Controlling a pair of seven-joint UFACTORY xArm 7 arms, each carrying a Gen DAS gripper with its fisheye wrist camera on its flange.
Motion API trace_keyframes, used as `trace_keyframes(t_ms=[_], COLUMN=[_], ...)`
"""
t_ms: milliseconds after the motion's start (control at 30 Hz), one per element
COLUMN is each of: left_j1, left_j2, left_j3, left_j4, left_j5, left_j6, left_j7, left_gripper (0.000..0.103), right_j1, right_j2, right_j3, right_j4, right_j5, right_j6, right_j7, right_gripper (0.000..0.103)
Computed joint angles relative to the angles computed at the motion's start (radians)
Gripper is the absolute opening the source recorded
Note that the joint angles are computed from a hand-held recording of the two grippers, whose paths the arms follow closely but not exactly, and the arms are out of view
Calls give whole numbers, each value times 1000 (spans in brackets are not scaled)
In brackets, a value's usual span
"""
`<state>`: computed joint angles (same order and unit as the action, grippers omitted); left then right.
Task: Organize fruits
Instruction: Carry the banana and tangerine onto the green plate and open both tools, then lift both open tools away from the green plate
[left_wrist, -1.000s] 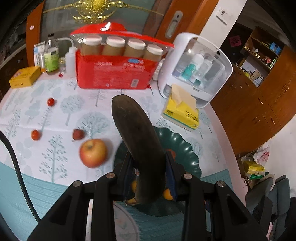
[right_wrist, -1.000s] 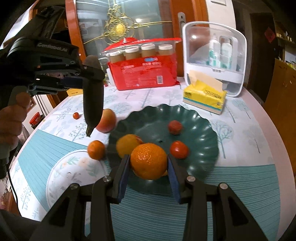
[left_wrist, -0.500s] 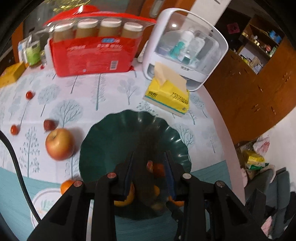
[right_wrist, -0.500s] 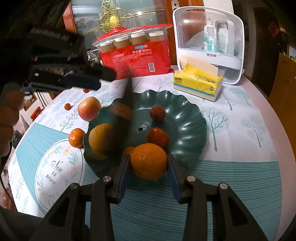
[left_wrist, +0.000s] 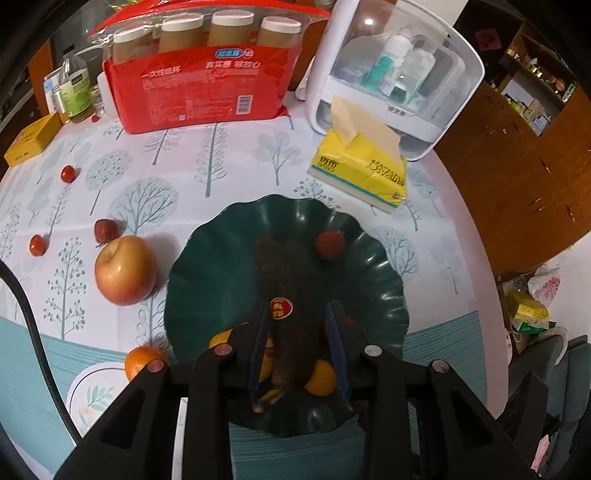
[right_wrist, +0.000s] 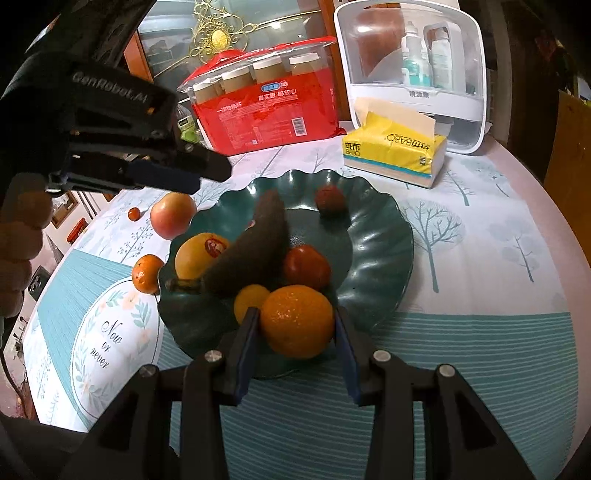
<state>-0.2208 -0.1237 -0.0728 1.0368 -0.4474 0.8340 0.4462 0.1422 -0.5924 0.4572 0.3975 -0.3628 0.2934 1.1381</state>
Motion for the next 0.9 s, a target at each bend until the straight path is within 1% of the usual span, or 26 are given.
trace_keyframes(t_ms=[67, 167, 233, 400, 567, 733, 900], left_j1=[5, 14, 22, 40, 62, 92, 128], left_j2=[-8, -21, -34, -70, -114, -147, -178], left_j3=[2, 8, 15, 33, 59, 89, 119], left_j4=[-9, -21, -33, -61, -96, -124, -147], left_j5=[16, 34, 44, 60, 63, 62, 72], left_j6=[2, 10, 19, 45, 61, 76, 89], left_j7=[-10, -21, -28, -34, -27, -11, 9], left_gripper=[30, 30, 30, 30, 30, 31, 32], right_j1=[17, 19, 19, 37, 73, 133, 171], right_j2=[11, -2, -12, -28, -46, -73, -118], right_j3=[-19, -20, -14, -16, -35, -76, -85], right_j4=[3, -5, -1, 10, 12, -4, -26], right_j5=[13, 16, 15, 29, 64, 143, 215], right_j6=[12, 5, 18, 64, 112, 150, 189], right_j7=[-14, -9, -7, -4, 8, 32, 93], right_gripper=[48, 58, 69, 70, 70, 70, 70])
